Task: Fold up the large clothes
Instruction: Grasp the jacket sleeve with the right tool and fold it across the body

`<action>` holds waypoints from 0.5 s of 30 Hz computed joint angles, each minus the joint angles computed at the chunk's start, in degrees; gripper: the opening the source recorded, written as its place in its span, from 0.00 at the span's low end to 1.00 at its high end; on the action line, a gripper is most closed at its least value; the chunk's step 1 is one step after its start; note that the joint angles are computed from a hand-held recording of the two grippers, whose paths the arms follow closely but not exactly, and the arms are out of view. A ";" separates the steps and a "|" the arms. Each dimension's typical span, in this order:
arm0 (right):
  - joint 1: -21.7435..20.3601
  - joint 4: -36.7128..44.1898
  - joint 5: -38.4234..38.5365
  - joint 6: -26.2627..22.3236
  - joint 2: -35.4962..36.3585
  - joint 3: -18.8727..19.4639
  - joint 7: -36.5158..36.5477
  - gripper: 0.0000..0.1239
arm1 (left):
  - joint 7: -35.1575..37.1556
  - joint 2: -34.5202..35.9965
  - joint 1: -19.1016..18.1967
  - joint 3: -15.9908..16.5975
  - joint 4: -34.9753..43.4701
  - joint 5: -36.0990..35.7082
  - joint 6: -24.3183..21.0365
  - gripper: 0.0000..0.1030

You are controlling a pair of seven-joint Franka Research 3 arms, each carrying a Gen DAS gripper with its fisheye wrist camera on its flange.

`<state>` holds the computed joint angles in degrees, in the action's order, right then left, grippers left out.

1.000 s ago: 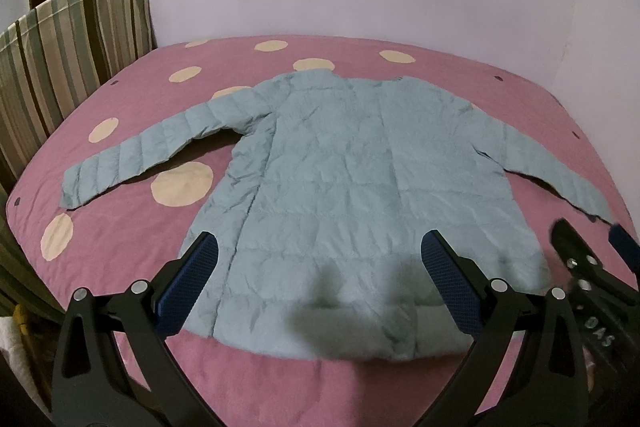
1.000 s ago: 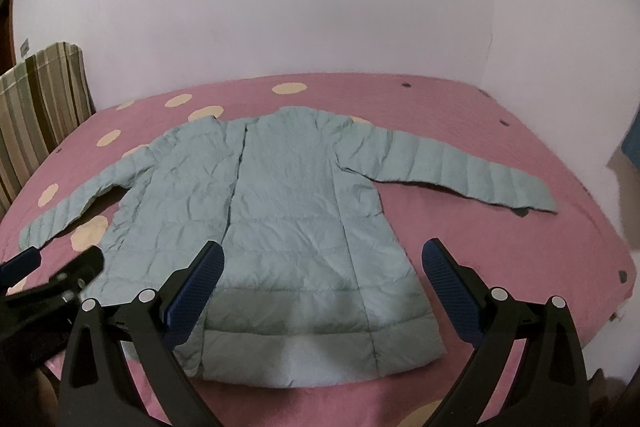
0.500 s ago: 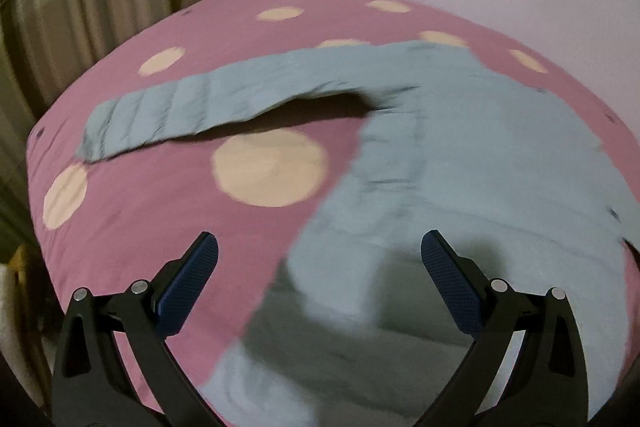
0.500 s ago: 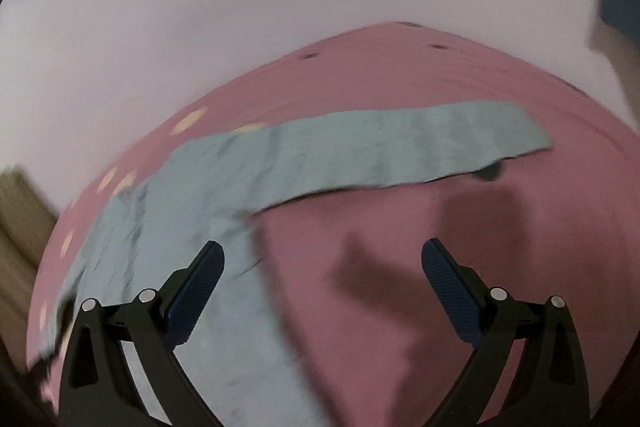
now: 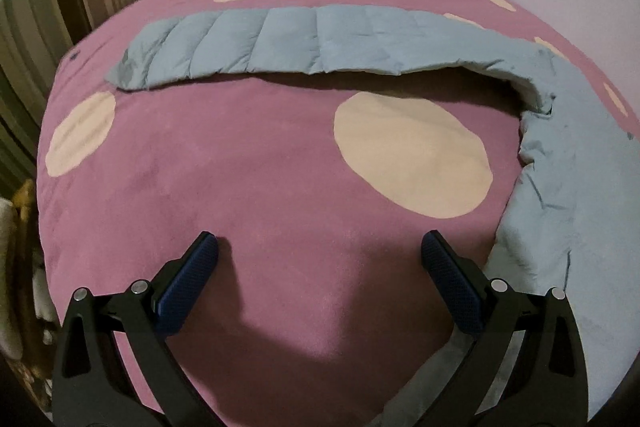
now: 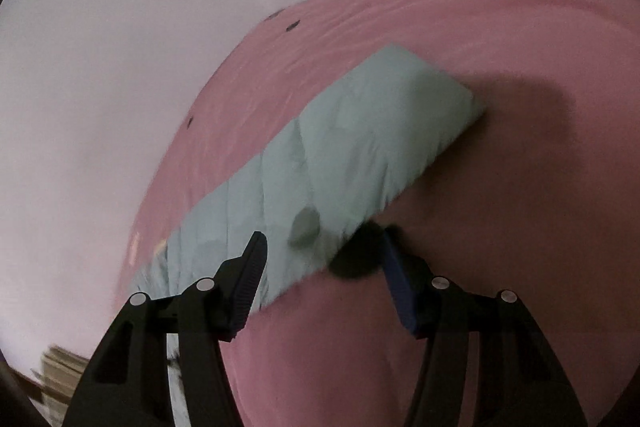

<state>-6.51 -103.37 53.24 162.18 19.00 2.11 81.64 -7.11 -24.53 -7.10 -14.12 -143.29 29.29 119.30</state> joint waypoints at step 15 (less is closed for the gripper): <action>-2.78 5.17 14.70 2.35 4.76 1.78 -10.88 0.07 | -2.03 2.11 -1.02 -0.75 1.66 2.12 -2.86 0.98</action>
